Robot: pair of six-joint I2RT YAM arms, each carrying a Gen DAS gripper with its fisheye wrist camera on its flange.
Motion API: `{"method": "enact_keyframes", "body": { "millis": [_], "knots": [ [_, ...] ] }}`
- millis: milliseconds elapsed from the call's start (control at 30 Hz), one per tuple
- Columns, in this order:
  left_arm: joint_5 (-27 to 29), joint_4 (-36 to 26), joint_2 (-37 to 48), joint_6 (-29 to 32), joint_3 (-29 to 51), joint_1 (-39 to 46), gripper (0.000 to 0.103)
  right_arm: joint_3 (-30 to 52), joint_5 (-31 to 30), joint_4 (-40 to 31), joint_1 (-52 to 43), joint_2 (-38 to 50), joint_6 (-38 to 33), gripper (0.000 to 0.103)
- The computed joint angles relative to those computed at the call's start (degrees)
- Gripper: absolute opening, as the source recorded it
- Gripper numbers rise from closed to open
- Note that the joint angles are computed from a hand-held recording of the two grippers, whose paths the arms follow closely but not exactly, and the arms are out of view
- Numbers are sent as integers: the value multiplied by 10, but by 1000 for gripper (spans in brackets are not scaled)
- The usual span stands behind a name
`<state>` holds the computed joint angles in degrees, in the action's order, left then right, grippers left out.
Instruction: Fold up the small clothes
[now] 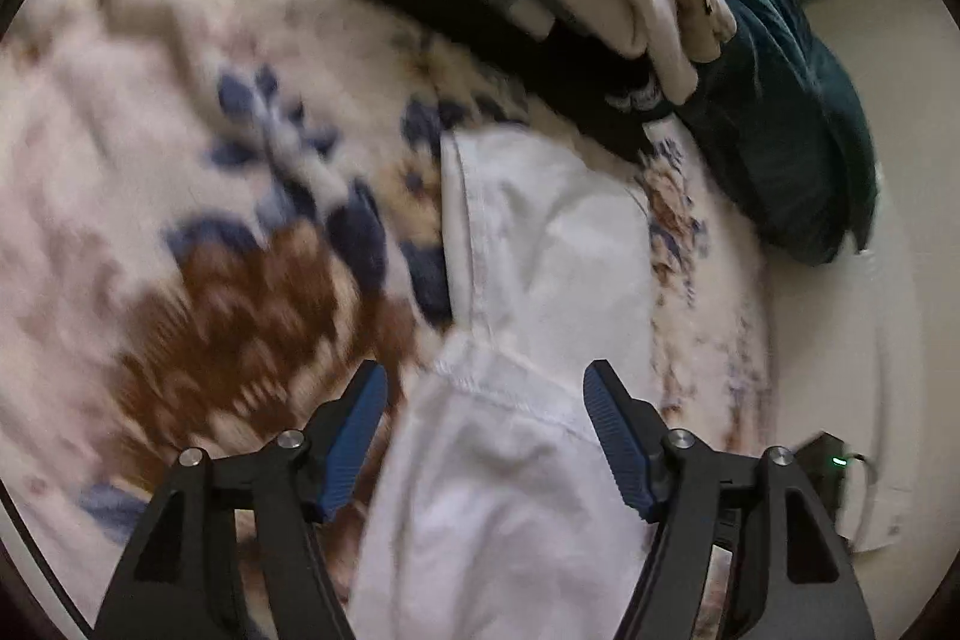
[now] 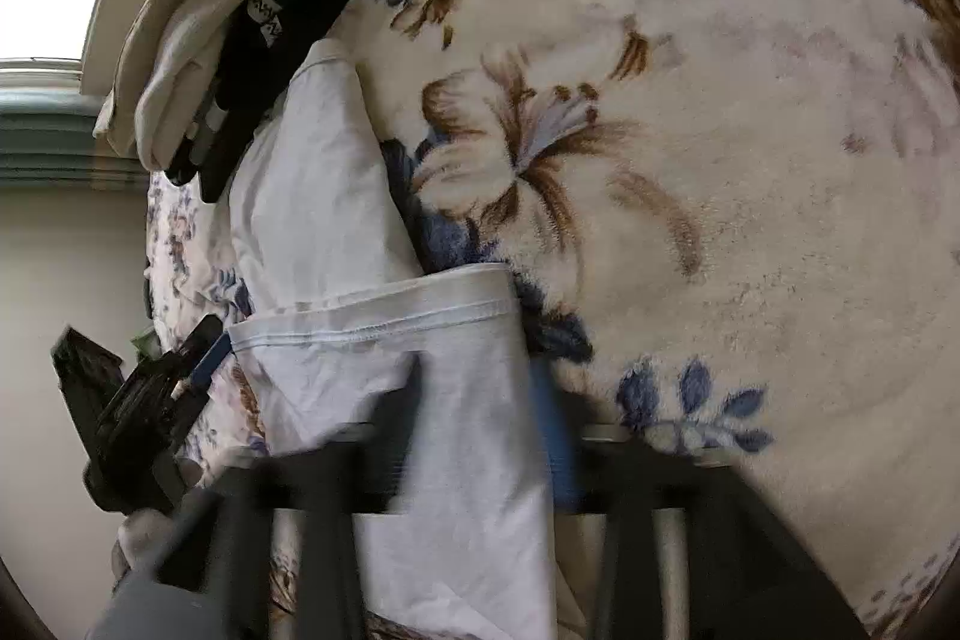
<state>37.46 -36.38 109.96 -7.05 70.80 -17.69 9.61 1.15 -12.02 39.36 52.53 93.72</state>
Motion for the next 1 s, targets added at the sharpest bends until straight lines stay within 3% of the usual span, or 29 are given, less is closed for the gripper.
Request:
{"method": "enact_keyframes", "body": {
  "millis": [133, 167, 200, 233, 267, 300, 333, 367, 467, 633, 733, 833, 1000],
  "knots": [
    [-40, -7, 25, 14, 5, -36, 64, -54, -57, 150, -38, 58, -28, 52],
    [-63, 7, 15, 10, -3, -48, 54, -62, -70, 194, -49, 90, -36, 52],
    [-78, 23, 1, 12, -11, -62, 15, -69, -88, 251, -59, 135, -42, 52],
    [-88, 20, -6, 20, -9, -73, 7, -73, -100, 311, -67, 187, -44, 52],
    [-116, 26, -24, 26, -14, -88, 7, -76, -98, 347, -67, 211, -46, 52],
    [-131, 35, -41, 29, -24, -96, 7, -74, -87, 363, -63, 223, -49, 35],
    [-137, 40, -58, 26, -31, -100, 7, -66, -82, 359, -62, 226, -57, 8],
    [-143, 42, -71, 24, -35, -101, 7, -54, -83, 339, -64, 221, -68, 7],
    [-142, 31, -109, 15, -34, -96, 6, 19, -38, 165, -42, 162, -103, 6],
    [-131, -9, -83, 10, 53, -69, 6, 149, 23, -48, -34, 120, -146, 5],
    [-137, -30, -27, 7, 134, -59, 6, 211, 29, -88, -70, 133, -198, 5],
    [-145, -56, 68, 0, 247, -60, 6, 256, 2, -84, -130, 171, -253, 4],
    [-157, -128, 229, 14, 447, -61, 6, 360, -40, -65, -233, 315, -382, 4]
  ]
}}
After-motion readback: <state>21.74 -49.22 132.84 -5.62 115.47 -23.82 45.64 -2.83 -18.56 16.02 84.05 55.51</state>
